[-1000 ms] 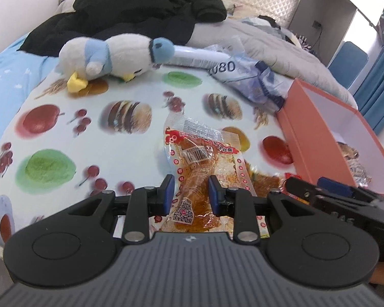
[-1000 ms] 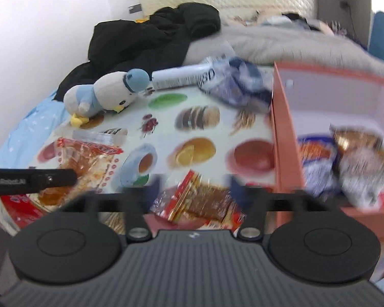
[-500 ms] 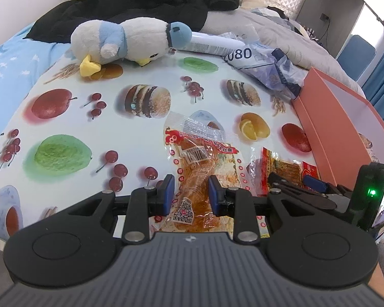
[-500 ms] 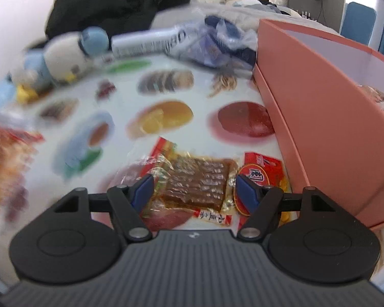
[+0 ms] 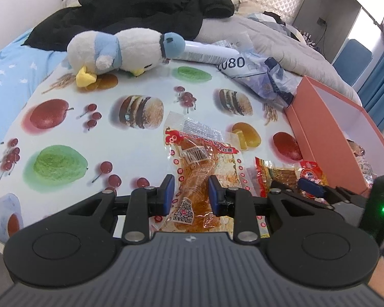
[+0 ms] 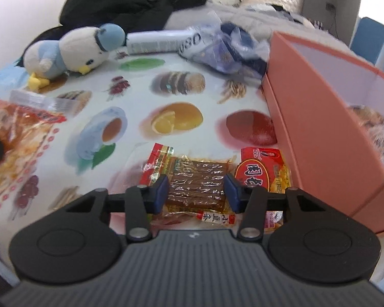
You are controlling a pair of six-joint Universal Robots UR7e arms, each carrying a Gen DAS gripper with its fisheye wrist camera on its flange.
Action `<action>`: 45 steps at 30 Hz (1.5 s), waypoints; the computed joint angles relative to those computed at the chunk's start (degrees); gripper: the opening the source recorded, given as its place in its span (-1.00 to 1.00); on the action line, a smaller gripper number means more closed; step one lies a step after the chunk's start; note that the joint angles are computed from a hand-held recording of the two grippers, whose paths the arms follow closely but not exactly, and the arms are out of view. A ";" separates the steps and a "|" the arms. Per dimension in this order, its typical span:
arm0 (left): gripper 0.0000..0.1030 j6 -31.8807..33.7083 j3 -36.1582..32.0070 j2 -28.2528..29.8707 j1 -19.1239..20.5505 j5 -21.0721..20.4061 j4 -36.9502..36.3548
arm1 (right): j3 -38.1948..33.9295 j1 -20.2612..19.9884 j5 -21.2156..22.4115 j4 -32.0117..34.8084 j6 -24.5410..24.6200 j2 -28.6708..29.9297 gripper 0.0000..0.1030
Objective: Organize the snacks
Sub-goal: 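Grasp a second brown strip packet from the table with right tool, then carry the brown strip packet over the box and open right tool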
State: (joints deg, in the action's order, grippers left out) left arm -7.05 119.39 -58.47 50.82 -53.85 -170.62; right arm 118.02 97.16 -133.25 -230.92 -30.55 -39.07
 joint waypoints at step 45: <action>-0.36 2.42 -38.51 30.62 -11.32 -11.19 20.22 | 11.98 -9.01 5.33 19.12 7.05 -40.21 -0.89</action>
